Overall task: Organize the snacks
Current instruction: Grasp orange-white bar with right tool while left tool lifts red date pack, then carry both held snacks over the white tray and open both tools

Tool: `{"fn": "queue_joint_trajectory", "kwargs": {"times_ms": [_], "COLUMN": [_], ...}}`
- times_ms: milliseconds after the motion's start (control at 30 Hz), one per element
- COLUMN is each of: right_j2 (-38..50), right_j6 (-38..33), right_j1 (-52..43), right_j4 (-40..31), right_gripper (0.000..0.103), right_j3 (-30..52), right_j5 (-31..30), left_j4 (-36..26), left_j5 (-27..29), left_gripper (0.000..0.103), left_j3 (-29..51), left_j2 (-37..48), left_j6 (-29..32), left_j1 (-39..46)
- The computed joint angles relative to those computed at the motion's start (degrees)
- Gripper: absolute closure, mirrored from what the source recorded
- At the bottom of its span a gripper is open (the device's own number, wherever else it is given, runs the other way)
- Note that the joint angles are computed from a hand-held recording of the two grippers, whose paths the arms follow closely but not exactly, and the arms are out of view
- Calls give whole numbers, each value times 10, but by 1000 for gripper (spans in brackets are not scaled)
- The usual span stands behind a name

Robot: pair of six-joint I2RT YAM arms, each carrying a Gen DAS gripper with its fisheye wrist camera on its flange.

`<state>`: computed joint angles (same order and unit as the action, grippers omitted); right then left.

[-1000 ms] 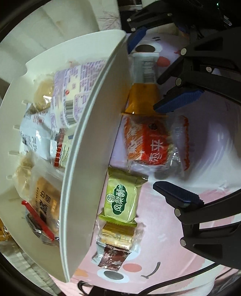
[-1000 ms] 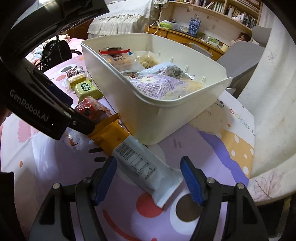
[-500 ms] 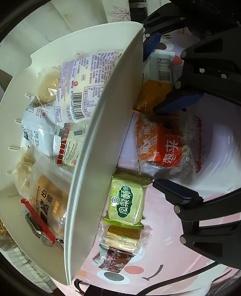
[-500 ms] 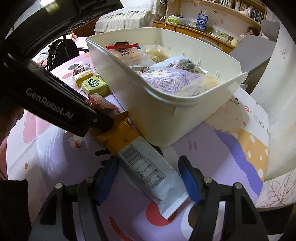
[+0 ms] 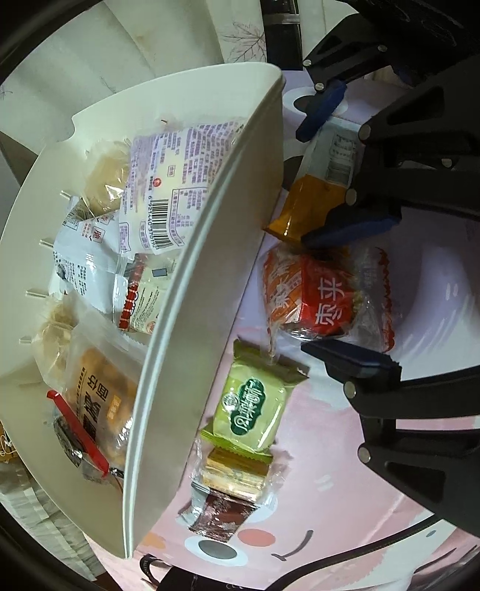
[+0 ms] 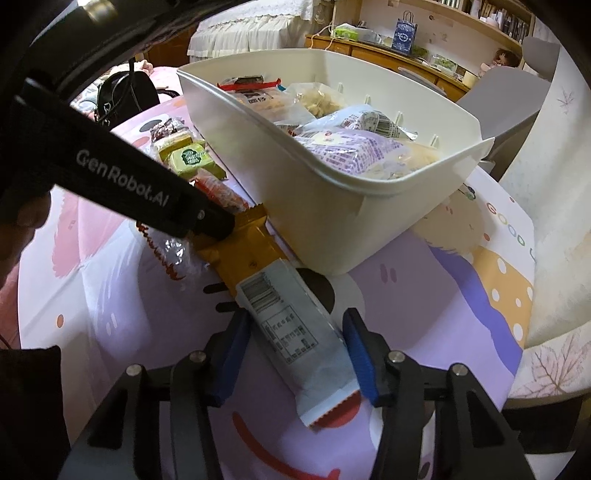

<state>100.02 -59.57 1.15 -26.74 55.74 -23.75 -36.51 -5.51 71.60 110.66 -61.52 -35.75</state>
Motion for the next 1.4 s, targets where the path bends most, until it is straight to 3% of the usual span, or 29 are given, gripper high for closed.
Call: {"fn": "queue_joint_trajectory", "kwargs": {"times_ms": [167,433,700,833,967,1133,1400], "right_j2": [-22,-60,-127,-149,-174,-197,-179], "right_j6": [5,26,36,63,108,177,312], "right_j1": [4,12,26,39,65,114,171], "right_j4": [-20,-65,-109,-147,-166,-146,-110], "right_gripper": [60,70,70,70,70,70,70], "right_j3": [-10,-31,-56,-40,-13,13,82], "right_j5": [19,27,6,-17,-40,-24,16], "left_j4": [-14,-29,-54,-96,-127,-178,-202], "left_j5": [-5,-16,-27,-48,-58,-60,-35], "left_gripper": [64,64,64,64,64,64,64], "left_j3": [-18,-75,-171,-193,-175,-136,-47], "left_j2": [-36,-107,-231,-307,-336,-368,-347], "left_j6": [-8,-39,-95,-104,-62,25,188], "left_j1": [-7,-22,-49,-56,-29,27,135]}}
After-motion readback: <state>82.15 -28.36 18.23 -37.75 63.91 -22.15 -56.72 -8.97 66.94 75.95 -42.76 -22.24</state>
